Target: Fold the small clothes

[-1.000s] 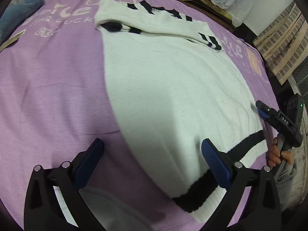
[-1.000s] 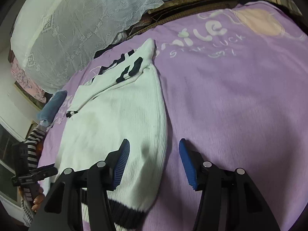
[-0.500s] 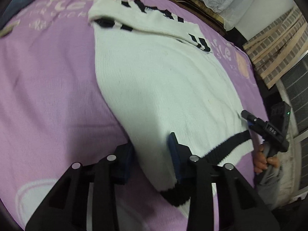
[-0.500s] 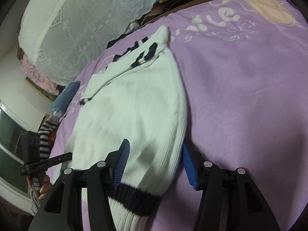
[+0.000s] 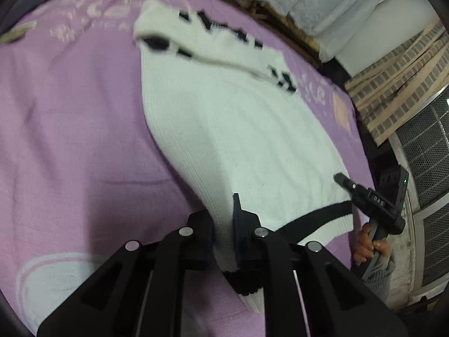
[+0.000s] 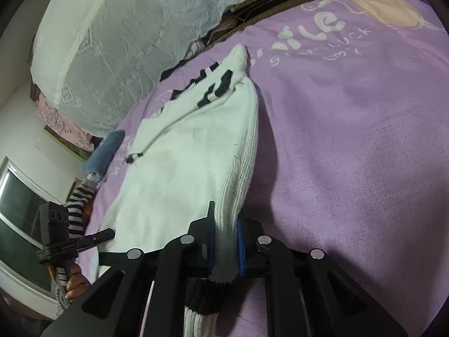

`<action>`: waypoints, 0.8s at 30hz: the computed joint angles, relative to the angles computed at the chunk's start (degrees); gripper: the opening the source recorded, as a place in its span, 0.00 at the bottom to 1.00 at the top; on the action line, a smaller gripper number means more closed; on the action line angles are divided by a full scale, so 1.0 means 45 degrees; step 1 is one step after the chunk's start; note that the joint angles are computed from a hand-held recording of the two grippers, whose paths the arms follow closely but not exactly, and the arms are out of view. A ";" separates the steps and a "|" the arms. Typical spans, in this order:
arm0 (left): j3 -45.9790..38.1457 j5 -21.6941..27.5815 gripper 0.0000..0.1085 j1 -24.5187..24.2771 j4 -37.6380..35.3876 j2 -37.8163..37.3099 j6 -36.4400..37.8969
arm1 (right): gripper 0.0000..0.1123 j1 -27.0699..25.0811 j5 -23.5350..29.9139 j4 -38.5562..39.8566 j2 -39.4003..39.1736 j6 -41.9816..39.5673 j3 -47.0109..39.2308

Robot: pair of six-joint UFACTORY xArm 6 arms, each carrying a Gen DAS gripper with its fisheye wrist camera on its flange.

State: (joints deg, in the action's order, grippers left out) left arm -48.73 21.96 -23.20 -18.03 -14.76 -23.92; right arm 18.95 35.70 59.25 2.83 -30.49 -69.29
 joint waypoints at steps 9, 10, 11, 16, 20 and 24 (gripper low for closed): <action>0.0838 -0.0048 0.09 0.0043 0.1984 -0.1392 -0.1775 | 0.11 -0.0183 0.1179 0.1195 -0.0609 -0.0608 0.0356; 0.0968 -0.0025 0.08 0.0070 0.1880 -0.1515 -0.1791 | 0.11 -0.0217 0.1280 0.1264 -0.0629 -0.0617 0.0387; 0.1104 -0.0053 0.08 0.0090 0.1733 -0.1634 -0.1714 | 0.11 -0.0276 0.1461 0.1370 -0.0655 -0.0631 0.0413; 0.1449 -0.0111 0.09 0.0134 0.1319 -0.1843 -0.1362 | 0.11 -0.0183 0.1542 0.0478 -0.0532 -0.0024 0.0355; 0.0838 0.0867 0.16 0.0139 0.1037 -0.0986 -0.1058 | 0.25 -0.0098 0.1776 -0.0009 -0.0185 0.0445 0.0289; 0.0530 0.0991 0.31 0.0054 0.0943 -0.0368 -0.1129 | 0.18 0.0015 0.1502 -0.0127 -0.0242 0.0453 0.0396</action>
